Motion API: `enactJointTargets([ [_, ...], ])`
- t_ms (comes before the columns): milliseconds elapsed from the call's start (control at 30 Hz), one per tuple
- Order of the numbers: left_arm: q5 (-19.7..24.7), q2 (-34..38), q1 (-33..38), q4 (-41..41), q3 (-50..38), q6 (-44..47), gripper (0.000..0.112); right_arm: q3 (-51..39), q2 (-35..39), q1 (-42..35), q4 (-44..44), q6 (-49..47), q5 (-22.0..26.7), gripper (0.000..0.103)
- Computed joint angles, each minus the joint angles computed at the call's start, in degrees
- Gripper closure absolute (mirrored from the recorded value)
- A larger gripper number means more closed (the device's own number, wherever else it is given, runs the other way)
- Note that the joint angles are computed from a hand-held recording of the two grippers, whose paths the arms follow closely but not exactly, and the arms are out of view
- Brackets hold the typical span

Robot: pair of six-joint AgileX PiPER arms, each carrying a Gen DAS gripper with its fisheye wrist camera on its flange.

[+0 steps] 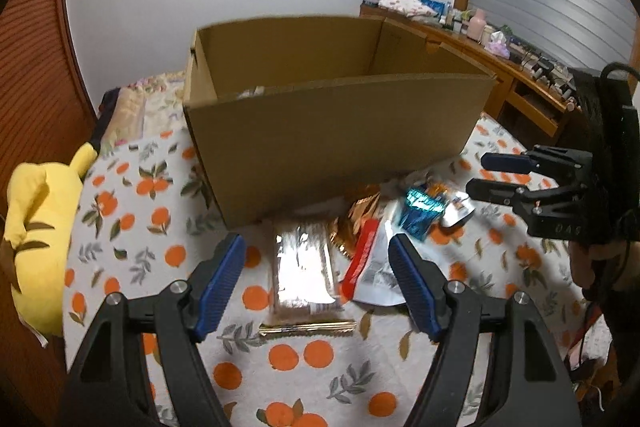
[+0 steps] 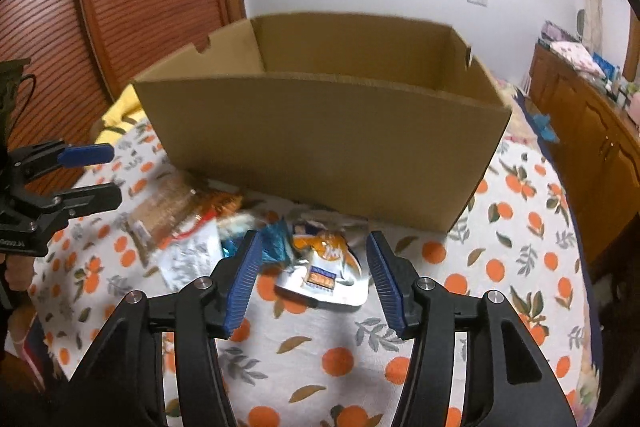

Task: Organize snacks
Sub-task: 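Grasp the clear-wrapped cake bar with the left tool while the right tool grasps the silver orange-print pouch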

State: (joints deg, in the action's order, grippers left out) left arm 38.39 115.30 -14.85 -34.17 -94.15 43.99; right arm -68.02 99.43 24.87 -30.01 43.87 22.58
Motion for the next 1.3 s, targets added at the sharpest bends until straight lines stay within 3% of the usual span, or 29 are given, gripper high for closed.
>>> enactJointTargets([
  [733, -1.03, 6.78, -0.8, 4.04, -3.28, -5.92, 0.038, -7.99, 10.47, -3.06, 10.4, -11.11, 2.23, 0.044],
  [1033, -1.34, 7.72, -1.05, 5.41, -3.67, -7.71, 0.038, -9.6, 12.02, -1.09, 2.86, -4.37, 3.83, 0.037],
  [1233, -2.25, 7.79, -1.6, 6.39, -3.47, -8.48, 0.038, -10.11, 12.52, -1.42, 2.71, -3.3, 4.3, 0.029],
  [1300, -2.54, 7.76, -1.63, 6.47, -3.32, -8.7, 0.044, -10.96, 13.18, -1.23, 2.43, -2.82, 4.84, 0.025],
])
